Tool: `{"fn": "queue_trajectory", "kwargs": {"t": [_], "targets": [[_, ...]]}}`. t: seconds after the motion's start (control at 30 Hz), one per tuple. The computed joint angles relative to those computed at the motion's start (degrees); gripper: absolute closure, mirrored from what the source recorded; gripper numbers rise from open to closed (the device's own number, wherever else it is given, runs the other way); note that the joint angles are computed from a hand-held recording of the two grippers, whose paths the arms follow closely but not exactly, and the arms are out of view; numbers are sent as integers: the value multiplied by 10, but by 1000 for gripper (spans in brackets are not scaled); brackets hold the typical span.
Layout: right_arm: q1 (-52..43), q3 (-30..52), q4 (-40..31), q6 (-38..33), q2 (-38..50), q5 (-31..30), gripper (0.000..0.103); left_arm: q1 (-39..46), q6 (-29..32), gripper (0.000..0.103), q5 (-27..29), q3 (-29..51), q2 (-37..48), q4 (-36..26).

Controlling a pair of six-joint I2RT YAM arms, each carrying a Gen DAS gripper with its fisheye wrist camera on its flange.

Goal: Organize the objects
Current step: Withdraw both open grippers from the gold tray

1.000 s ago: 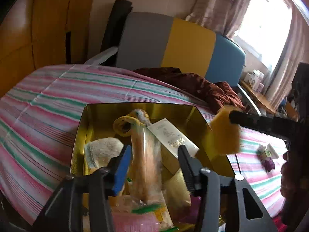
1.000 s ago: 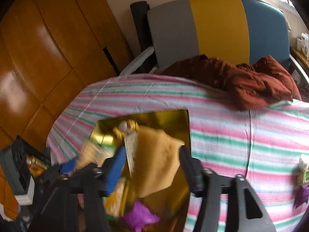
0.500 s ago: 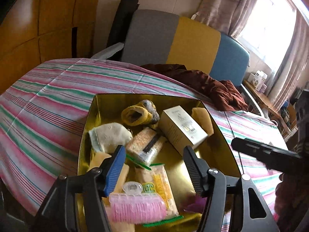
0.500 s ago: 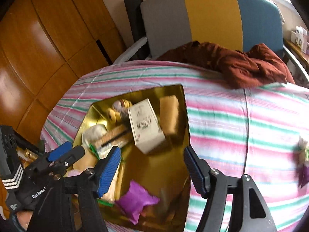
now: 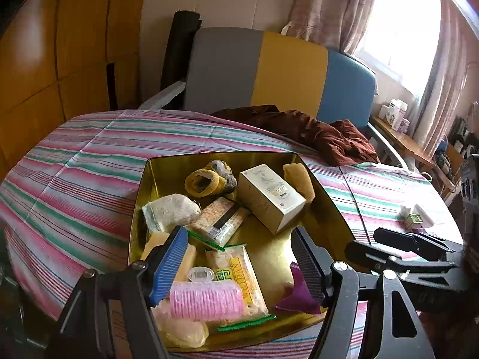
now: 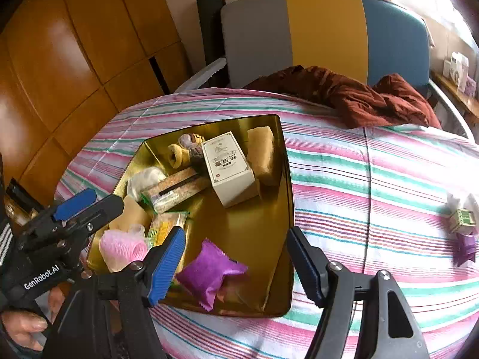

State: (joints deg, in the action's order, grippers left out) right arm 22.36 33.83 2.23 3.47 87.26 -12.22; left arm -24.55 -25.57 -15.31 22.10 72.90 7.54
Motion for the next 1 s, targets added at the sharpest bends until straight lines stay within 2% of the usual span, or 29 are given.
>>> {"fn": "queue_trajectory", "kwargs": {"t": [0.17, 1.0], "targets": [[5, -22, 4, -4, -23, 11, 32, -28, -2, 30, -26, -2, -10, -10], [-89, -42, -23, -35, -43, 7, 32, -119, -3, 29, -58, 25, 24, -25]]}}
